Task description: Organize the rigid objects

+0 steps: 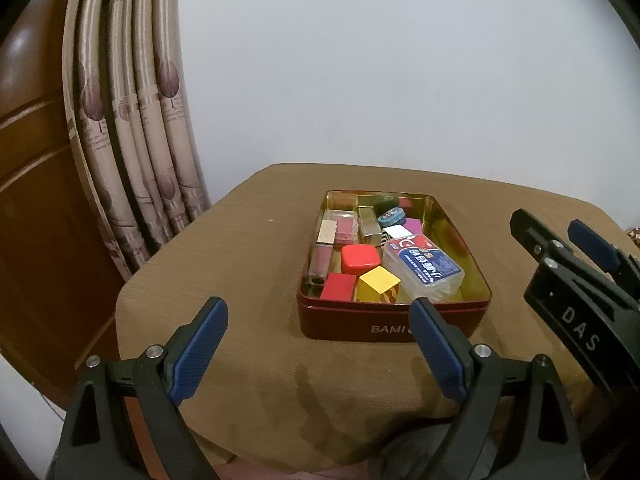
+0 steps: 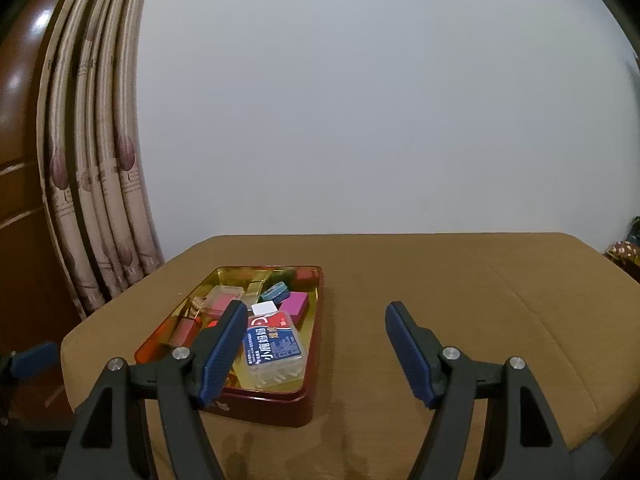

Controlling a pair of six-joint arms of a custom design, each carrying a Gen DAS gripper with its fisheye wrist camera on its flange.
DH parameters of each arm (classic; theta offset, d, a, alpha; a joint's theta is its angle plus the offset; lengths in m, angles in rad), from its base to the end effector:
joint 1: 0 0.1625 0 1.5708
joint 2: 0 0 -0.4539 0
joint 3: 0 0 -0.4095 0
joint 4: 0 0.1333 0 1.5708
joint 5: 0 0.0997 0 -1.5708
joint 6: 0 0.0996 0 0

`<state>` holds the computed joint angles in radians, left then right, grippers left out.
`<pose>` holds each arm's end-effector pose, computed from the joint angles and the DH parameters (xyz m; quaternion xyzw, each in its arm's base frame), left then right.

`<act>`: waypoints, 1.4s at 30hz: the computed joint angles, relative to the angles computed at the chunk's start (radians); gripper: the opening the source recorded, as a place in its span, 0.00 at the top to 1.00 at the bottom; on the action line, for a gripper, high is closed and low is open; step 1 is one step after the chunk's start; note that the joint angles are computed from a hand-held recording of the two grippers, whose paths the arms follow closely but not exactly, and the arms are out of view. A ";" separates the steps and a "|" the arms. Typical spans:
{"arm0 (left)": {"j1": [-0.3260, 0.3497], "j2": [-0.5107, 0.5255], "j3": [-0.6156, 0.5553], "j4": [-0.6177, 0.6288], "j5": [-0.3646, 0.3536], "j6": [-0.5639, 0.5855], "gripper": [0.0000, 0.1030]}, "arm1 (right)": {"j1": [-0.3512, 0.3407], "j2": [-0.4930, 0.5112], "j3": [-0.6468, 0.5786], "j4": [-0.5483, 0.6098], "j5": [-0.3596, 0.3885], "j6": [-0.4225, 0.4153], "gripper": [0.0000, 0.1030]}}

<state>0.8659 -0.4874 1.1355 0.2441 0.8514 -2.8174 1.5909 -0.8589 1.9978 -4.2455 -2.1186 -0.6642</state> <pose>-0.3001 -0.6597 0.0070 0.3324 0.8260 -0.3687 0.2670 0.0926 -0.5546 0.2309 0.0554 -0.7155 0.5728 0.3962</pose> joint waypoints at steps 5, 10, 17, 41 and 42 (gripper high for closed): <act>0.003 0.001 -0.001 0.000 0.014 0.007 0.11 | 0.002 0.002 -0.005 -0.003 0.004 -0.008 0.29; 0.004 0.001 0.001 -0.011 0.018 0.024 0.08 | 0.003 0.003 -0.007 0.003 0.002 -0.007 0.29; 0.003 0.002 0.004 -0.026 0.019 0.032 0.06 | 0.008 0.011 -0.014 0.004 -0.004 -0.022 0.29; 0.015 0.015 -0.024 0.023 0.047 -0.002 0.00 | 0.016 0.020 -0.017 0.006 -0.019 -0.030 0.29; 0.016 0.017 -0.028 0.031 0.047 -0.005 0.00 | 0.015 0.021 -0.017 0.005 -0.018 -0.033 0.29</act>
<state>0.8816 -0.4708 1.1076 0.2746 0.8982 -2.8222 1.6061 -0.8381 1.9804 -4.2405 -2.1367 -0.6970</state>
